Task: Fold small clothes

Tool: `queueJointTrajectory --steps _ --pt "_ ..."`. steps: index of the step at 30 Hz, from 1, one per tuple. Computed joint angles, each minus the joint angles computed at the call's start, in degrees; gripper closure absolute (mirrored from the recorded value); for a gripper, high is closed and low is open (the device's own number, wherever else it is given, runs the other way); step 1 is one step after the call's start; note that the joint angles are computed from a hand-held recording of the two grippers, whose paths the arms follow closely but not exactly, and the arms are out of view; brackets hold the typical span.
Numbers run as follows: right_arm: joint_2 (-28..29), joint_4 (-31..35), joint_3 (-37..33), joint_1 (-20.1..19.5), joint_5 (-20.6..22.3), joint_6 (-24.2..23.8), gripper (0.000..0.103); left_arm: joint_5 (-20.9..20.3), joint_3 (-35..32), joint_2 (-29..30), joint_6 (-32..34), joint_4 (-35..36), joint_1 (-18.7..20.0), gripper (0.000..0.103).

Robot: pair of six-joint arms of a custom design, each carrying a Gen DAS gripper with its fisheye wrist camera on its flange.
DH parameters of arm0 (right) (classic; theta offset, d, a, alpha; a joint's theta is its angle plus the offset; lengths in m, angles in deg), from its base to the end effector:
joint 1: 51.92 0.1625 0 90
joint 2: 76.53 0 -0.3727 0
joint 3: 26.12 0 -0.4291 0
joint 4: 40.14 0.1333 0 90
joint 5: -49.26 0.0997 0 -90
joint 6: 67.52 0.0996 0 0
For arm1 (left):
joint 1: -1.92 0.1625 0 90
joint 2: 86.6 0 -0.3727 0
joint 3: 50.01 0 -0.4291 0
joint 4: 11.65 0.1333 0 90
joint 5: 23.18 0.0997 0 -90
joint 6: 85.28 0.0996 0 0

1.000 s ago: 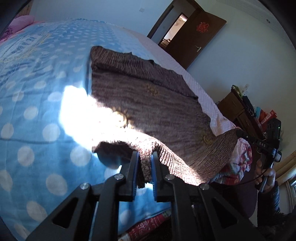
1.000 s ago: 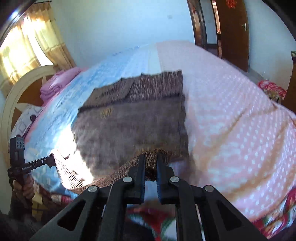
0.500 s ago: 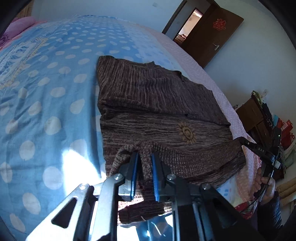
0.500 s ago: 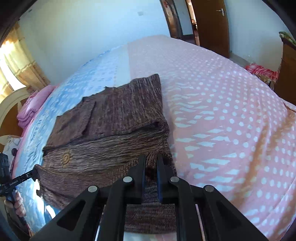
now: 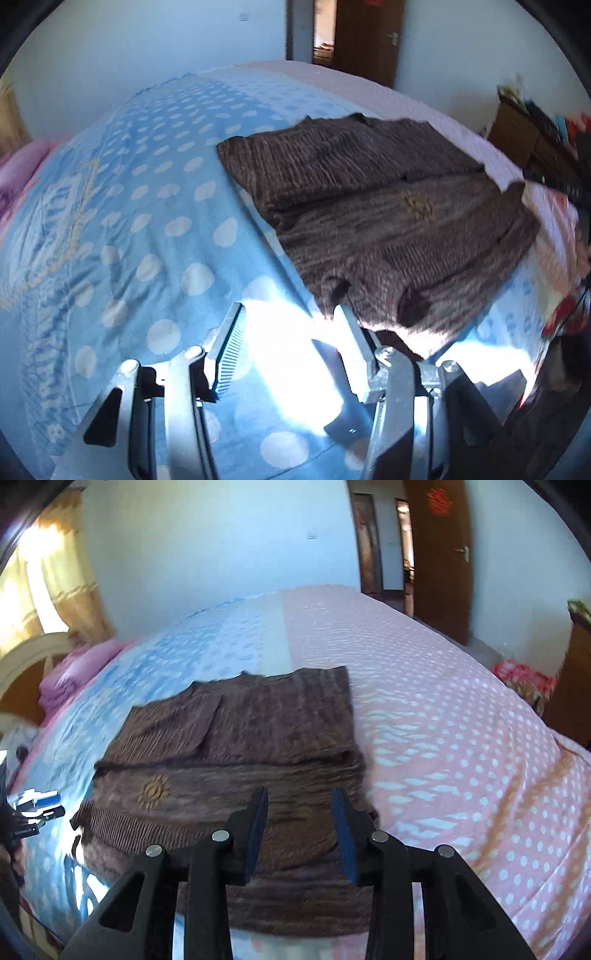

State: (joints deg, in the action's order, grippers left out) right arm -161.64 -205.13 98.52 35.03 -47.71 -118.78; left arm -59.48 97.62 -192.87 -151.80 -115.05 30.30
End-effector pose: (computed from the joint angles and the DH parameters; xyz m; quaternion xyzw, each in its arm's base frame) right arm 0.0944 -0.5070 0.2380 0.3714 -0.8754 0.2440 0.1902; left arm -0.1431 -0.3201 0.1379 0.0720 0.8696 -0.2999 0.3855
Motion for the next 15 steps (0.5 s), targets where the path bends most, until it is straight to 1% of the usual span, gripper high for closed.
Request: queueJointTrajectory --steps 2,3,4,7,10,11,13,15 --pt "-0.5 0.3 0.9 0.1 -0.4 -0.1 0.066 -0.7 -0.6 2.7 5.0 -1.1 -0.3 0.049" --pt "-0.7 0.6 1.2 0.0 -0.3 0.0 0.066 -0.2 -0.9 4.1 6.7 -2.0 -0.4 0.045" --pt "-1.0 1.0 1.4 -0.1 -0.2 0.3 0.066 0.8 -1.4 6.1 9.8 -4.6 0.1 0.04" --pt "-1.7 2.1 1.4 -0.3 -0.1 1.8 0.066 2.3 -2.4 11.7 21.8 -16.4 2.6 0.037" --pt "-3.2 3.1 1.8 -1.0 0.1 3.2 0.066 1.5 -4.3 17.3 32.8 -27.3 5.9 0.035" --pt "-3.9 3.4 1.9 -1.2 0.1 3.7 0.066 1.5 -5.0 18.7 35.2 -29.8 6.9 0.034" --pt "-4.8 3.6 2.2 -1.8 0.4 4.4 0.066 0.8 -5.7 19.6 37.5 -34.8 8.6 0.033" --pt "-5.6 3.5 2.4 -2.3 0.8 5.1 0.066 -1.2 -6.3 19.0 37.6 -40.9 11.4 0.032"
